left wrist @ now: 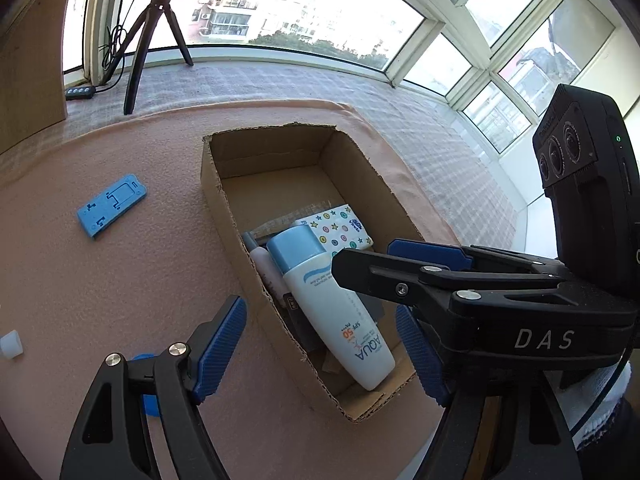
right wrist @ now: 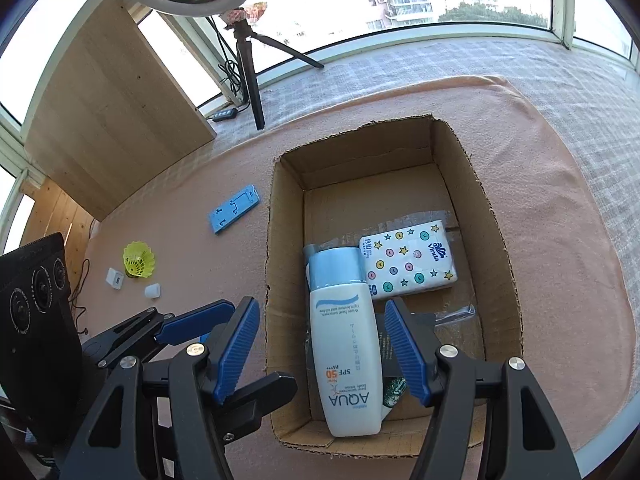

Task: Organize objects
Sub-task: 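Move the right tool to the yellow shuttlecock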

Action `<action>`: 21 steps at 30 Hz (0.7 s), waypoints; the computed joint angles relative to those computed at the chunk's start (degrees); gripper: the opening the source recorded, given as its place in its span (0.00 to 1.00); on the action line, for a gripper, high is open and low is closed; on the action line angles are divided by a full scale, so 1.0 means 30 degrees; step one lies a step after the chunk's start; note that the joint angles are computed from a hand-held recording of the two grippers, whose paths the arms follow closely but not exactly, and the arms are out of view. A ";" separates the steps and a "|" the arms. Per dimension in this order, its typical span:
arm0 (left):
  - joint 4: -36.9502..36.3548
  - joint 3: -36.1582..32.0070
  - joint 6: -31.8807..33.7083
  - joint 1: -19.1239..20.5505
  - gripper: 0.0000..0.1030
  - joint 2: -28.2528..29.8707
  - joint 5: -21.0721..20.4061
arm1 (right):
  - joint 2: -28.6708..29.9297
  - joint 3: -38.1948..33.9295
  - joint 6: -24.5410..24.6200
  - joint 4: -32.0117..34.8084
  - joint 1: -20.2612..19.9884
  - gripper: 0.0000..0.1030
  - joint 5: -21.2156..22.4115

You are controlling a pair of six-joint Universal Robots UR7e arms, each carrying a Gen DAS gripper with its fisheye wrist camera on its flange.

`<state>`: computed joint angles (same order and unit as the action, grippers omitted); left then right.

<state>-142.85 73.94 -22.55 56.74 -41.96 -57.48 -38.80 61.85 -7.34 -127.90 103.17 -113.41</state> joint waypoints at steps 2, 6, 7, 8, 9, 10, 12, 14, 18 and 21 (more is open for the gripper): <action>-0.0288 0.0863 -0.0289 -0.0013 0.78 -0.0645 0.0241 | 0.0096 0.0012 -0.0095 -0.0082 0.0133 0.60 0.0015; -0.0816 0.2679 -0.0911 -0.0098 0.77 -0.1998 0.1221 | 0.0316 0.0130 -0.0316 -0.0418 0.0380 0.60 0.0325; -0.0943 0.3132 -0.1171 -0.0091 0.78 -0.2334 0.1427 | 0.0393 0.0121 -0.0336 -0.0439 0.0439 0.60 0.0436; -0.1084 0.3605 -0.1452 -0.0072 0.78 -0.2679 0.1608 | 0.0509 0.0040 -0.0396 -0.0384 0.0507 0.60 0.0540; -0.1203 0.4043 -0.1707 -0.0047 0.78 -0.2992 0.1789 | 0.0620 0.0003 -0.0491 -0.0374 0.0596 0.60 0.0583; -0.1276 0.4511 -0.1993 -0.0029 0.77 -0.3348 0.1985 | 0.0754 -0.0025 -0.0640 -0.0476 0.0695 0.60 0.0626; -0.1367 0.5426 -0.2490 0.0009 0.77 -0.4069 0.2357 | 0.0995 -0.0029 -0.1002 -0.0783 0.0926 0.60 0.0691; -0.1463 0.6369 -0.3030 0.0061 0.77 -0.4868 0.2730 | 0.1270 -0.0183 -0.1282 -0.0829 0.1141 0.60 0.0814; -0.1471 0.8123 -0.3959 0.0085 0.77 -0.6455 0.3765 | 0.1882 -0.0406 -0.1884 -0.1331 0.1641 0.60 0.0567; -0.1288 0.9269 -0.4701 0.0113 0.77 -0.7642 0.4499 | 0.2399 -0.0696 -0.2227 -0.1293 0.1969 0.60 0.0440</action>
